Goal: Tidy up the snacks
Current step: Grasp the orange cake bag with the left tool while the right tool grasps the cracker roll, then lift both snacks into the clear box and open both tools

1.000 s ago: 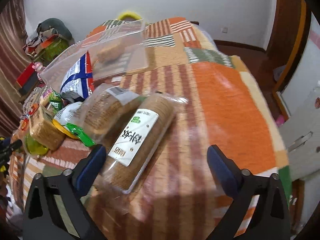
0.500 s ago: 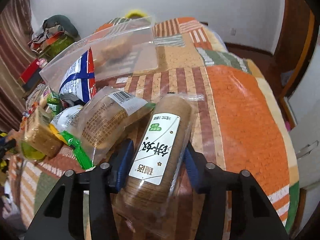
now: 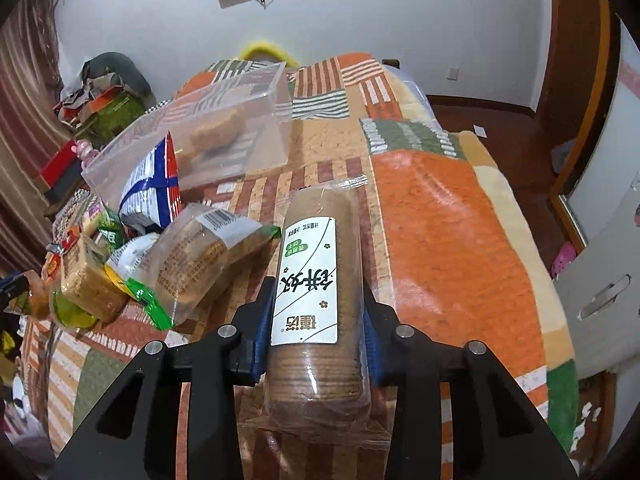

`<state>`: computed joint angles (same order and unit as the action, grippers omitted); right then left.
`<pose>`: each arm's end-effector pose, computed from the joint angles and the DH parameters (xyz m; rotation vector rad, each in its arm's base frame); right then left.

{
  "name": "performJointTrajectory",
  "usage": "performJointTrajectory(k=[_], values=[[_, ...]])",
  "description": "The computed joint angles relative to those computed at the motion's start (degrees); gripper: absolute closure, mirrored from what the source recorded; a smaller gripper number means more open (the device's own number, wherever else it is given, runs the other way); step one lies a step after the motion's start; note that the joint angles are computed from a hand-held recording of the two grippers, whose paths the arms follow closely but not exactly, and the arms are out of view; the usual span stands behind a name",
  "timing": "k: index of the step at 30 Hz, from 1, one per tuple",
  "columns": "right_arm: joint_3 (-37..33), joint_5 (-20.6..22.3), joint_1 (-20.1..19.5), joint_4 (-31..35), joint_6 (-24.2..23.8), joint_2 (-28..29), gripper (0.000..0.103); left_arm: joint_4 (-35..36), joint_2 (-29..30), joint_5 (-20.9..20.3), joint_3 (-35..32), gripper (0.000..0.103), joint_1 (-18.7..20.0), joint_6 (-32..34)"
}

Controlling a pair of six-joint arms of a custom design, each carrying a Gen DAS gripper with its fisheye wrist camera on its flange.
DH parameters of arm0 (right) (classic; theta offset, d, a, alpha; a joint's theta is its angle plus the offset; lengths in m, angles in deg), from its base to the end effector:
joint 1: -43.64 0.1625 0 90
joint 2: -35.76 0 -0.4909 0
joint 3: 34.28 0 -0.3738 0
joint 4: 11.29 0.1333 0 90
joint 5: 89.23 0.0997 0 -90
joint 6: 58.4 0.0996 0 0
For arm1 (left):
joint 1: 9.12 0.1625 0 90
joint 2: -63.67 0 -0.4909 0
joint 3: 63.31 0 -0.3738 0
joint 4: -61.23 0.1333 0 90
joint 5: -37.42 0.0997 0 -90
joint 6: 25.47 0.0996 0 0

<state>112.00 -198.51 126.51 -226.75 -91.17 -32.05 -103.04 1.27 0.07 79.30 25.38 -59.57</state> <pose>0.0504 -0.4063 0.2596 0.3637 -2.4054 0.8508 -0.1960 -0.3926 0.1588 0.4897 2.2705 -0.7240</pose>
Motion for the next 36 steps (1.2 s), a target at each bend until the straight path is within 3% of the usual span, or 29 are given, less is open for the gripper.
performJointTrajectory(k=[2,4,5,6,12,17,20,23,31,36], values=[[-0.1,0.3,0.1,0.1,-0.2,-0.2,0.069,2.7,-0.6,-1.1,-0.9,0.071,0.6,-1.0],[0.0,0.3,0.5,0.0,-0.2,0.0,0.069,3.1,-1.1,-3.2,-1.1,0.046,1.4,-0.8],[0.0,0.4,0.5,0.1,-0.2,0.1,0.069,3.6,-1.2,-3.5,-1.1,0.024,1.8,-1.3],[-0.2,0.5,0.5,0.4,-0.1,0.2,0.069,2.9,-1.0,-3.7,-0.7,0.016,2.1,-1.2],[-0.4,1.2,0.1,1.9,0.4,0.0,0.069,2.0,1.1,-8.2,-0.2,0.016,5.8,-0.7],[-0.4,1.0,-0.1,2.0,0.8,0.0,0.069,-4.0,4.0,-8.0,0.8,0.016,7.1,-0.7],[-0.3,1.4,-0.4,2.3,0.8,-0.2,0.069,-8.3,4.6,-8.8,1.2,0.040,7.8,1.2],[-0.1,1.9,-0.3,1.8,0.3,-0.5,0.069,-6.7,4.8,-6.0,1.1,0.046,7.0,0.0],[-0.4,2.8,1.5,0.9,-0.6,-1.5,0.069,-5.4,0.4,-2.8,2.3,0.047,2.6,-1.6],[-2.2,3.1,3.8,0.9,-1.1,-1.6,0.069,-7.6,-0.6,-1.3,0.2,0.047,0.7,2.6]])
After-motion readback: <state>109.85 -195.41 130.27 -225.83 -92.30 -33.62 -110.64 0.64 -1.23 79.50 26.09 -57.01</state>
